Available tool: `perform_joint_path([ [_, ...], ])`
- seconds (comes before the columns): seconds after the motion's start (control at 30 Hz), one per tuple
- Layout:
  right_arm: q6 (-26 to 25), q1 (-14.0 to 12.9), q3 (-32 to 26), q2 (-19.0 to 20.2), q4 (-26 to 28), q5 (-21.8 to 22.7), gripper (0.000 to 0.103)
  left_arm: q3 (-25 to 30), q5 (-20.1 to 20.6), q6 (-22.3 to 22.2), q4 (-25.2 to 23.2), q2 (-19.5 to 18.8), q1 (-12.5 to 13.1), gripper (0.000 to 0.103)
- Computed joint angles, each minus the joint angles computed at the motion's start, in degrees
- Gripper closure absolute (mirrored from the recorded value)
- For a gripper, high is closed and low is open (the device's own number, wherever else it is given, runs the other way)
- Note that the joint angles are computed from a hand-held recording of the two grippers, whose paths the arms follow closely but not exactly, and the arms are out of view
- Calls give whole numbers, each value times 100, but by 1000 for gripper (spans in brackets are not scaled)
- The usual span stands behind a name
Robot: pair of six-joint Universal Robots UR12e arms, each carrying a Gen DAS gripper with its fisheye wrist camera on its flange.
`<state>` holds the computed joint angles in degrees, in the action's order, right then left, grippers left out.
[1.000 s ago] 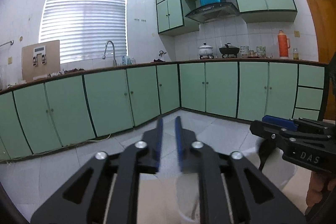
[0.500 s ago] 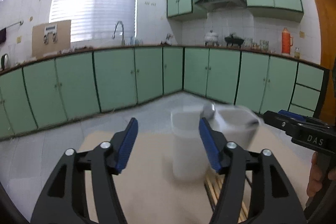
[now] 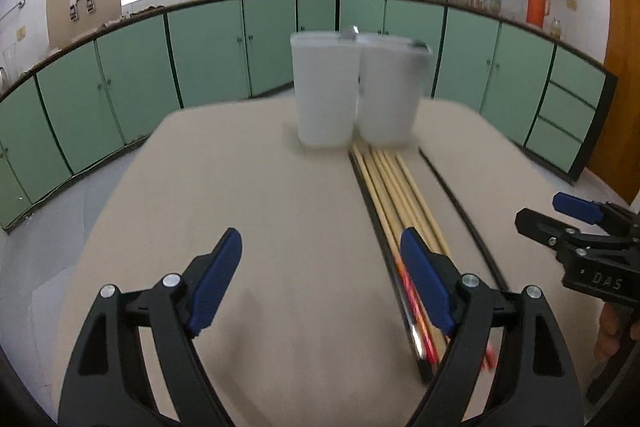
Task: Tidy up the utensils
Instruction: 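Grasp a black chopstick with the left tool while the right tool grasps another black chopstick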
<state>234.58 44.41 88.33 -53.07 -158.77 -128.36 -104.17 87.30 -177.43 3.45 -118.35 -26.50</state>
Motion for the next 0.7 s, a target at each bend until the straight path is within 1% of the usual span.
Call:
perform_joint_path([
  [0.1,114,75,59,-28,79,47,29,-112,38,27,-198,72,-26,24],
  [0.2,173,144,72,-36,152,37,33,-197,78,79,-191,135,-43,24],
  [0.3,293,158,103,-62,170,194,39,-254,28,194,-342,198,-51,24],
  [0.33,306,159,128,-74,131,236,39,-287,-26,223,-406,221,-40,24],
  [0.43,307,186,148,-91,166,273,39,-303,-128,259,-726,279,-32,27],
  [0.53,269,195,189,-127,156,355,42,-298,-133,308,-1046,303,-48,28],
  [0.63,236,211,200,-142,196,379,47,-348,-191,287,-1025,308,-55,29],
  [0.7,224,213,202,-144,207,437,53,-349,-147,302,-1033,307,-75,32],
])
